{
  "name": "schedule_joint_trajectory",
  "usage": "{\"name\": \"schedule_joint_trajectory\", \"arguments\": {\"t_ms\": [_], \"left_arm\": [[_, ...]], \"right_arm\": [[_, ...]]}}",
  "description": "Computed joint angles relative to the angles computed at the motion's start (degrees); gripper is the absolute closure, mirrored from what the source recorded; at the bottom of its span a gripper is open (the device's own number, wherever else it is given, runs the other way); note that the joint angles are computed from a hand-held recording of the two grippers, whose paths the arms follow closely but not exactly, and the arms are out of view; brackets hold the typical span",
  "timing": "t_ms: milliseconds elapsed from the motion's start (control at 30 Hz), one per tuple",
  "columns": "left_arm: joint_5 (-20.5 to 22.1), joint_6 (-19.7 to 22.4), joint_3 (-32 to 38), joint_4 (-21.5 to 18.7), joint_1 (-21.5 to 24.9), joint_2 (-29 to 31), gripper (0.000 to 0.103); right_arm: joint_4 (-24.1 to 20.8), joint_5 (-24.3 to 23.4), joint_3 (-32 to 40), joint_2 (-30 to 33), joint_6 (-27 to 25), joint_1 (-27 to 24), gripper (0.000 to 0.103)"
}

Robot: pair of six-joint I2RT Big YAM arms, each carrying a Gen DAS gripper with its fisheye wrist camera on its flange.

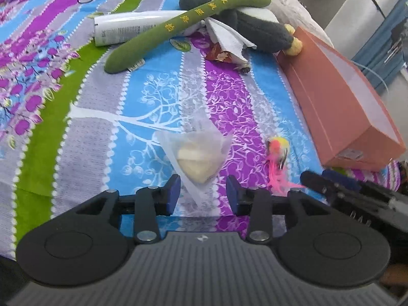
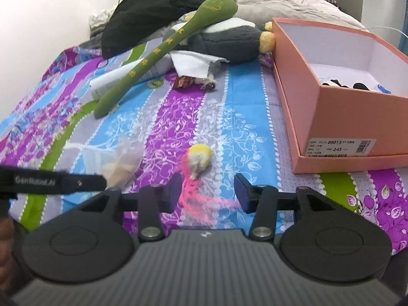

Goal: Organize soft objects

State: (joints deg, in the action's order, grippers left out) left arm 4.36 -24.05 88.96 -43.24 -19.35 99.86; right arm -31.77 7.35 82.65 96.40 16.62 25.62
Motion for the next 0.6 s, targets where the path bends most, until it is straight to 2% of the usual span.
{"name": "schedule_joint_trajectory", "arguments": {"t_ms": [133,400,433,500,600], "left_arm": [[-2.53,3.49,-0.26,-0.39,-0.11,-0.88,0.058],[-2.77,11.24,1.39,-0.63,-0.58,0.0,0.058],[-2.75,12.2,1.67,-0.63,-0.73,0.28,0.058],[-3.19,13.87,2.49,-0.97,-1.06,1.01,0.058],[-3.91,16.13,3.49,-1.28,-1.49,2.04,0.058]], "right_arm": [[1.32,-1.06,1.01,1.31,0.54,-0.32,0.056],[0.93,-1.66,5.96,7.17,2.61,-0.94,0.057],[0.7,-1.85,6.3,7.64,2.96,-1.04,0.059],[0.64,-2.13,6.53,8.08,3.13,-1.16,0.07],[1.05,-1.4,6.01,7.41,2.1,-0.88,0.071]]}}
